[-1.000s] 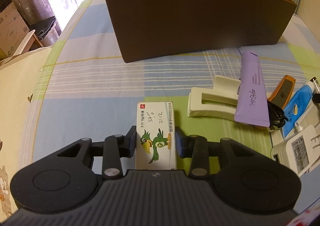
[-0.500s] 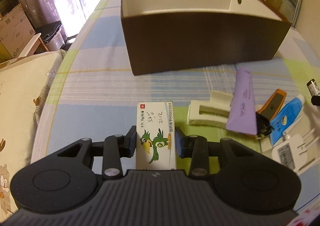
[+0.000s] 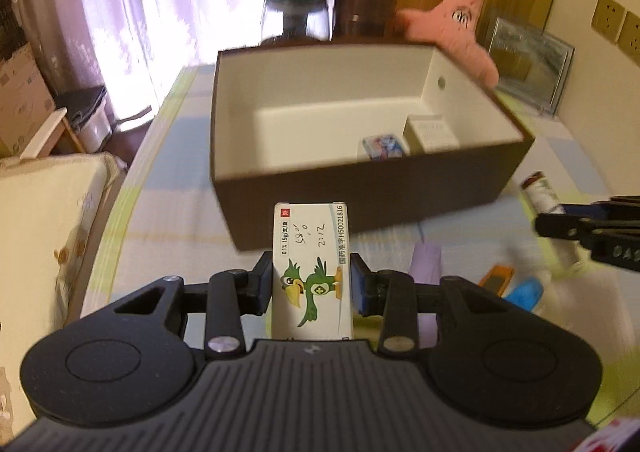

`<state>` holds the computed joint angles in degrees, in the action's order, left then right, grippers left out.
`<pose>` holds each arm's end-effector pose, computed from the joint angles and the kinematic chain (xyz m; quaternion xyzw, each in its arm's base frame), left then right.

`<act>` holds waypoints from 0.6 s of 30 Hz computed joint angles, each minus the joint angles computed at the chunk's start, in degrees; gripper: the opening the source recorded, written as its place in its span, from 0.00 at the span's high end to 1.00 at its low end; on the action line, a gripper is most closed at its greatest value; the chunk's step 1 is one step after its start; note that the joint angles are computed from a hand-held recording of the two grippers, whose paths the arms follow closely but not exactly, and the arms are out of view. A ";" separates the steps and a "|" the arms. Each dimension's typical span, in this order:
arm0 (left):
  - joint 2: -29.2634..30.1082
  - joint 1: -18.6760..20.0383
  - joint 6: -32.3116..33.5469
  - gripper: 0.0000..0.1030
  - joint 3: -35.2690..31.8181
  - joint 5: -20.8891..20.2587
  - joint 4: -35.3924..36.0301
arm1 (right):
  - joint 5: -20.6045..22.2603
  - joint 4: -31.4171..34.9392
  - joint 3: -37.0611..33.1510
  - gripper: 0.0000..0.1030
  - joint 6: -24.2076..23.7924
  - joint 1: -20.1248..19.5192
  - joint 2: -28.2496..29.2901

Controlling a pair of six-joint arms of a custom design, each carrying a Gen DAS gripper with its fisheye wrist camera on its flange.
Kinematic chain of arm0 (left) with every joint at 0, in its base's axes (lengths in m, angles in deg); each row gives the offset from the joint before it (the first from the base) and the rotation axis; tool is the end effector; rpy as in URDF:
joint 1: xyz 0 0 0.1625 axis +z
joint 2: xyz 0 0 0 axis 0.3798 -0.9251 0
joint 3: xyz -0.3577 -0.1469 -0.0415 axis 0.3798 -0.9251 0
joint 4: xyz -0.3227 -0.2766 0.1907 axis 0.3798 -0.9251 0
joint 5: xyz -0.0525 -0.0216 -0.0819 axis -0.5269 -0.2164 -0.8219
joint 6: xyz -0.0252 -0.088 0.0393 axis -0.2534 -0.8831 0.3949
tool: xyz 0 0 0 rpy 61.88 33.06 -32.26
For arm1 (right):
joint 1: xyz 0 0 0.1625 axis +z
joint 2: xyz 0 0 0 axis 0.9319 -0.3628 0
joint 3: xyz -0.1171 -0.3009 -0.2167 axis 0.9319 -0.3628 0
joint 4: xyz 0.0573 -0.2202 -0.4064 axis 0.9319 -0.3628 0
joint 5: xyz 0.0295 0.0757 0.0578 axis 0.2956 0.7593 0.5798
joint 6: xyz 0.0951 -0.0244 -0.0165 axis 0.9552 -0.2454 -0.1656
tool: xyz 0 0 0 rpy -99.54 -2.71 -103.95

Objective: Organize rigid objects
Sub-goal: 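Carry the medicine box and brown bottle with both tools into the brown box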

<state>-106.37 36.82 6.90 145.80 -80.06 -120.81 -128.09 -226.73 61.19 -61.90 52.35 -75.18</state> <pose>-0.0622 -0.5209 0.4272 0.1099 0.8677 -0.3210 0.3633 0.4364 -0.5514 0.0314 0.2918 -0.9055 0.2492 0.1812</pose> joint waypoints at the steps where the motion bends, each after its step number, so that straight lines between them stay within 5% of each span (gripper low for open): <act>1: 1.00 -0.05 0.86 0.67 -0.80 -0.02 -1.41 | 0.45 0.11 -1.43 0.81 -0.41 0.26 0.98; 18: 17.69 3.75 10.48 0.67 -18.46 -1.61 -14.46 | 3.40 8.49 -30.40 0.81 -2.07 0.75 19.19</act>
